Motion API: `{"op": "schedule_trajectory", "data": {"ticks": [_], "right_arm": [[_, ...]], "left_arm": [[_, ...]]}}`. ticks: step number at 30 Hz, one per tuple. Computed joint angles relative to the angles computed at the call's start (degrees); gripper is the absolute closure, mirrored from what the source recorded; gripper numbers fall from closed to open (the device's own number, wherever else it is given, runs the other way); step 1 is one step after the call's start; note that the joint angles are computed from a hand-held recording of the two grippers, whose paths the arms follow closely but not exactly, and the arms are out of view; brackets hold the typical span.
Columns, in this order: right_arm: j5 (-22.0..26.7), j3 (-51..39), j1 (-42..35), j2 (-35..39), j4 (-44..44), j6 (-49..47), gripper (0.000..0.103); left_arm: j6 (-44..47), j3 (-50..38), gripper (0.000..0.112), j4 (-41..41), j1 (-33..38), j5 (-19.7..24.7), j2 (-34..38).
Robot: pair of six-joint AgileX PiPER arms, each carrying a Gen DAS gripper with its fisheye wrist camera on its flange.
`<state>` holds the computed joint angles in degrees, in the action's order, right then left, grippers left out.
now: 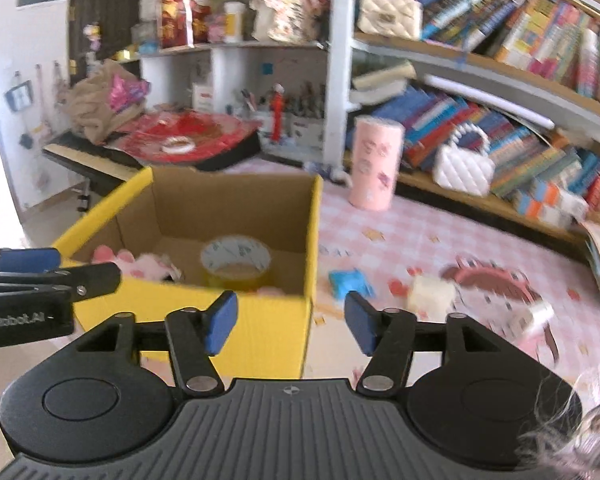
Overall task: Organize objects
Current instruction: 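Withdraw both tools from the box toward the remaining table items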
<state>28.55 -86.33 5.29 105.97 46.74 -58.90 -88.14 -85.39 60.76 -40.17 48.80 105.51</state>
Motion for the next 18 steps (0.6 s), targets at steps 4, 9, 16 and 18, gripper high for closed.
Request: {"op": "schedule_trajectory", "data": {"ticks": [4,9,16,18], "right_arm": [[-5.03,7.01,1.12,-3.95,-7.39,7.23,0.035],[-8.25,13.56,1.94,-8.02,-13.76,13.54,0.029],[-10.49,21.3,1.46,-13.48,-15.62,15.64,0.024],[-11.01,23.24,1.07,-14.92,-16.64,17.29,0.024]], "left_arm": [[-0.44,3.41,0.036,-2.02,-1.44,-0.66,-1.74],[-0.78,6.55,0.03,-2.44,-3.68,-0.77,-3.4],[-0.46,9.1,0.027,-4.31,-5.68,-1.75,-4.97],[0.22,9.62,0.027,-4.92,-6.14,-2.29,-5.24]]}}
